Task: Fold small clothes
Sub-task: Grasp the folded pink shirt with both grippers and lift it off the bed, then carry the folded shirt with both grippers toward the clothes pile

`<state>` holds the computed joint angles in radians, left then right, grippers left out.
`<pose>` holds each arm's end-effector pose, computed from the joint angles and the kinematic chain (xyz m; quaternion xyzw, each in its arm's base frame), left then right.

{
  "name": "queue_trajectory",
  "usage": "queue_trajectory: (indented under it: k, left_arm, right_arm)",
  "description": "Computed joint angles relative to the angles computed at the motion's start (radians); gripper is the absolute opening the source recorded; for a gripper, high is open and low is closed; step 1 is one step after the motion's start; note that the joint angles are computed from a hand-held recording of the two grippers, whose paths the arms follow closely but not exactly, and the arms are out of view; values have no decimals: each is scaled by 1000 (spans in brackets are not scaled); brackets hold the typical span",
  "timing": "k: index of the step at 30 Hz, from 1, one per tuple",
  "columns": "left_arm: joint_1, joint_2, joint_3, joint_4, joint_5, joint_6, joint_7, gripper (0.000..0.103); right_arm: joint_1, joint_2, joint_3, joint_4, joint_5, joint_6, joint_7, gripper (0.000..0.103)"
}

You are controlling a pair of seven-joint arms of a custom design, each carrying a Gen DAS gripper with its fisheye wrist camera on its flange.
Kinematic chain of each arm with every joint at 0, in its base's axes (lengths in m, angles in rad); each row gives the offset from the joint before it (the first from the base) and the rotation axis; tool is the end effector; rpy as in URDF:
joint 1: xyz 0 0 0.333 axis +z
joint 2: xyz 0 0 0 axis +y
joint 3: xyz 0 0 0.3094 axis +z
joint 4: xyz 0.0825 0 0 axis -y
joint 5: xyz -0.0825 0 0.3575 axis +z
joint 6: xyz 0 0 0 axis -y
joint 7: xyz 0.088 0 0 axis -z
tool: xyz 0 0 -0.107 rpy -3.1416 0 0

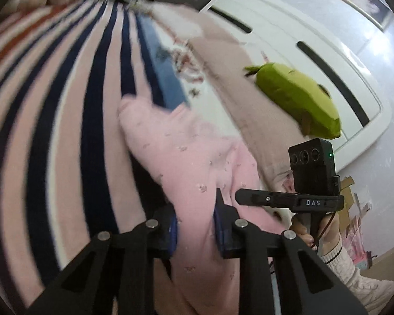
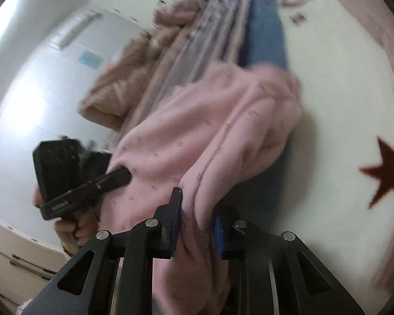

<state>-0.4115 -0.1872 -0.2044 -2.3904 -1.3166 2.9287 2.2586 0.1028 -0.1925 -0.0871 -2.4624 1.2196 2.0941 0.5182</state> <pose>0.4172 -0.2234 0.4481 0.6044 -0.6708 0.4297 0.0044 0.4362 0.0523 0.3897 -0.7059 0.5194 0.1982 0.4389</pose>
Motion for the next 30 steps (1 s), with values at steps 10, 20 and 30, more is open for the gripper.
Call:
queue_trajectory:
  k: [10, 20, 30]
  left_arm:
    - [245, -484, -98, -111, 669, -129, -516, 19]
    - [415, -843, 69, -25, 1033, -506, -669, 19]
    - [543, -1092, 304, -51, 1283, -731, -731, 20]
  right_arm:
    - [157, -291, 44, 19, 168, 60, -36, 16]
    - [395, -215, 179, 289, 275, 187, -5, 16]
    - [564, 112, 324, 670, 173, 279, 167, 16]
